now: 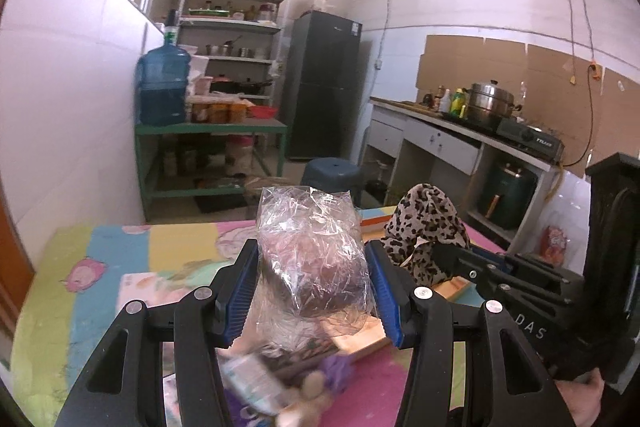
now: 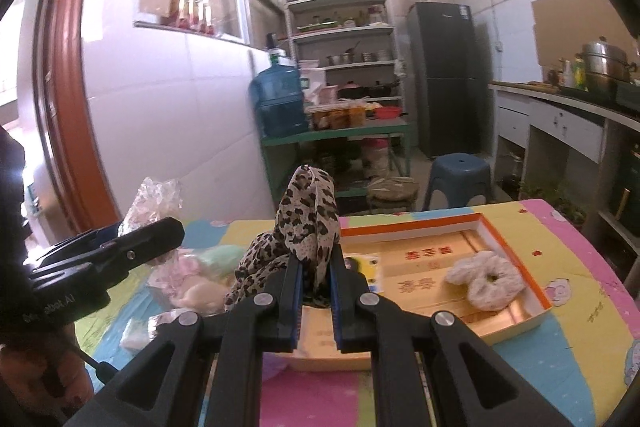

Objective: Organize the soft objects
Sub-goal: 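Carry the leopard cloth in the right tool while the left tool carries the plastic bundle to the tray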

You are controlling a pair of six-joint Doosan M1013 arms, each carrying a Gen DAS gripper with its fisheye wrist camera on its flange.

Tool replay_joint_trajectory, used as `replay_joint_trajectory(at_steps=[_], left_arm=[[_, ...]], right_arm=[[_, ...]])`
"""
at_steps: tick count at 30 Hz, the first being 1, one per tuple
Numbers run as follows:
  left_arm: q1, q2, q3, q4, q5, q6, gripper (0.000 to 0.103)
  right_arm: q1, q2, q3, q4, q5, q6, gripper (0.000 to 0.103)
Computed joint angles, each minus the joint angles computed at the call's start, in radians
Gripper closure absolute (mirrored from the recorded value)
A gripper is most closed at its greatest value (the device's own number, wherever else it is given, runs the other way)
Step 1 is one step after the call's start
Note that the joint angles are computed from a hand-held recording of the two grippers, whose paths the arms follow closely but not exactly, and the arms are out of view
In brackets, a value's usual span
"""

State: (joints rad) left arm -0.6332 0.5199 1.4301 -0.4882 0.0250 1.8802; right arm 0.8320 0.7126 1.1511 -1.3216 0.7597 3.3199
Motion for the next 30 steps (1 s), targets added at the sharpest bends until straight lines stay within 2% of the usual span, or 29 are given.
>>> replay_joint_trajectory(at_steps=[1, 2, 3, 5, 6, 10, 16, 22, 30], left_arm=[[-0.003, 0.007, -0.014, -0.084, 0.009, 0.079, 0.048], [-0.006, 0.014, -0.027, -0.116, 0.016, 0.107, 0.048], [-0.011, 0.021, -0.039, -0.096, 0.022, 0.085, 0.048], [-0.02, 0.034, -0.064, 0.064, 0.029, -0.073, 0.048], [-0.024, 0.04, -0.073, 0.099, 0.033, -0.107, 0.048], [-0.039, 0.068, -0.123, 0.149, 0.058, -0.149, 0.048], [-0.06, 0.118, -0.206, 0.115, 0.104, -0.115, 0.048], [-0.076, 0.17, -0.282, 0.198, 0.155, -0.217, 0.048], [-0.084, 0.222, -0.342, 0.348, 0.215, -0.385, 0.048]], right_arm=[[-0.003, -0.005, 0.01, -0.006, 0.004, 0.012, 0.091], [-0.006, -0.01, 0.02, -0.013, 0.008, 0.024, 0.091], [-0.009, -0.017, 0.033, -0.02, 0.013, 0.038, 0.091], [-0.014, -0.027, 0.052, -0.029, 0.022, 0.059, 0.091], [-0.017, -0.035, 0.064, -0.035, 0.027, 0.071, 0.091], [-0.024, -0.055, 0.1, -0.045, 0.05, 0.09, 0.091], [-0.037, -0.083, 0.154, -0.06, 0.083, 0.133, 0.091], [-0.059, -0.105, 0.206, -0.064, 0.068, 0.207, 0.091], [-0.085, -0.101, 0.222, -0.028, 0.038, 0.207, 0.091]])
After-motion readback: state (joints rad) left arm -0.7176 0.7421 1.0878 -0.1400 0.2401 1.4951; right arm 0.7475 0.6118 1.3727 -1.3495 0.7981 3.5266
